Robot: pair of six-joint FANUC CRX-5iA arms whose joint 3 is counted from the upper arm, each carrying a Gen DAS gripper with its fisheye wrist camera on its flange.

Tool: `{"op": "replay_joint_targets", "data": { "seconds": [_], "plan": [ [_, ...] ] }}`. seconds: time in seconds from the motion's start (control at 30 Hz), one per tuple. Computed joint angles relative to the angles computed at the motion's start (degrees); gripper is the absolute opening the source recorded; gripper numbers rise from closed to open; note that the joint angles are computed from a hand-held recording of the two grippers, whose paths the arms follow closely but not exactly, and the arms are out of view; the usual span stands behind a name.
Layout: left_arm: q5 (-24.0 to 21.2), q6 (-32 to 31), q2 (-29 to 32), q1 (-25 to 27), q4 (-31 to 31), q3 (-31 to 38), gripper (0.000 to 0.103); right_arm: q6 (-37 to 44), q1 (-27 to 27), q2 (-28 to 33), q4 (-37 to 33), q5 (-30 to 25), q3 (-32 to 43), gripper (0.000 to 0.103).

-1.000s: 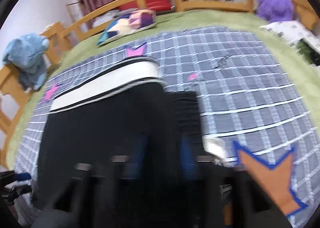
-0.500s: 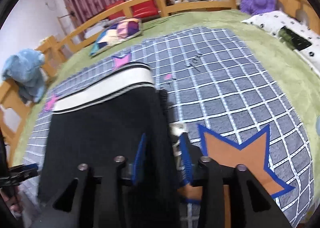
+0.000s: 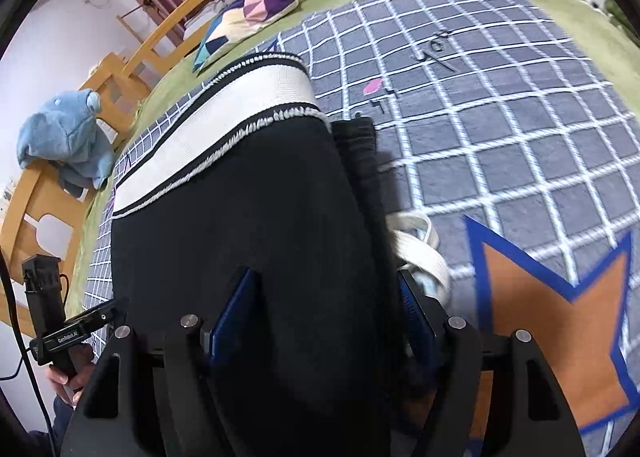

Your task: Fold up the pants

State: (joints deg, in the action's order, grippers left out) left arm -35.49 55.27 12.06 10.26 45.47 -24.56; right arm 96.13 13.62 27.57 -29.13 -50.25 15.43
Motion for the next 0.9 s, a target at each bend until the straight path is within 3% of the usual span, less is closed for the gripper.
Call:
{"op": "replay_joint_targets", "data": {
  "seconds": [0.07, 0.13, 0.2, 0.27, 0.43, 0.5, 0.6, 0.73, 0.9],
  "plan": [
    [-0.1, -0.9, 0.9, -0.1, 1.3, 0.5, 0.061, -0.4, 0.4, 1.0, 0.0, -0.3, 0.7, 0.067],
    [-0.8, -2.5, 1.6, -0.2, 3.3, 0.7, 0.053, 1.1, 0.0, 1.3, -1.4, -0.2, 1.0, 0.062],
    [-0.9, -4.2, 1.5, -0.3, 5.1, 0.5, 0.023, 1.8, -0.8, 1.3, -3.9, -0.3, 1.1, 0.059],
    [-0.2, -5.1, 0.0, -0.7, 4.2, 0.8, 0.014, 0.6, -0.8, 0.3, -4.0, 0.9, 0.0, 0.049],
    [-2.4, -9.4, -4.1, 0.8, 9.6, 0.1, 0.012, -2.4, 1.1, -5.2, -2.1, 4.4, -3.6, 0.026],
    [-3.3, -9.6, -5.3, 2.1, 9.0, 0.4, 0.012, -2.6, 2.0, -6.8, -2.7, 5.0, -4.2, 0.024],
    [-4.8, -9.4, -7.9, 5.6, 6.8, 0.7, 0.011, -9.3, 7.4, -8.1, 4.5, 7.7, -5.4, 0.024],
    [-7.9, -9.7, -11.0, 13.0, 2.2, 1.7, 0.012, -6.4, 10.3, -7.3, -2.1, 8.3, -3.2, 0.023],
    [-11.2, -10.4, -8.4, 21.6, -1.7, 4.0, 0.012, -5.2, 15.0, -1.4, -7.0, 7.1, 2.7, 0.023]
  ]
}}
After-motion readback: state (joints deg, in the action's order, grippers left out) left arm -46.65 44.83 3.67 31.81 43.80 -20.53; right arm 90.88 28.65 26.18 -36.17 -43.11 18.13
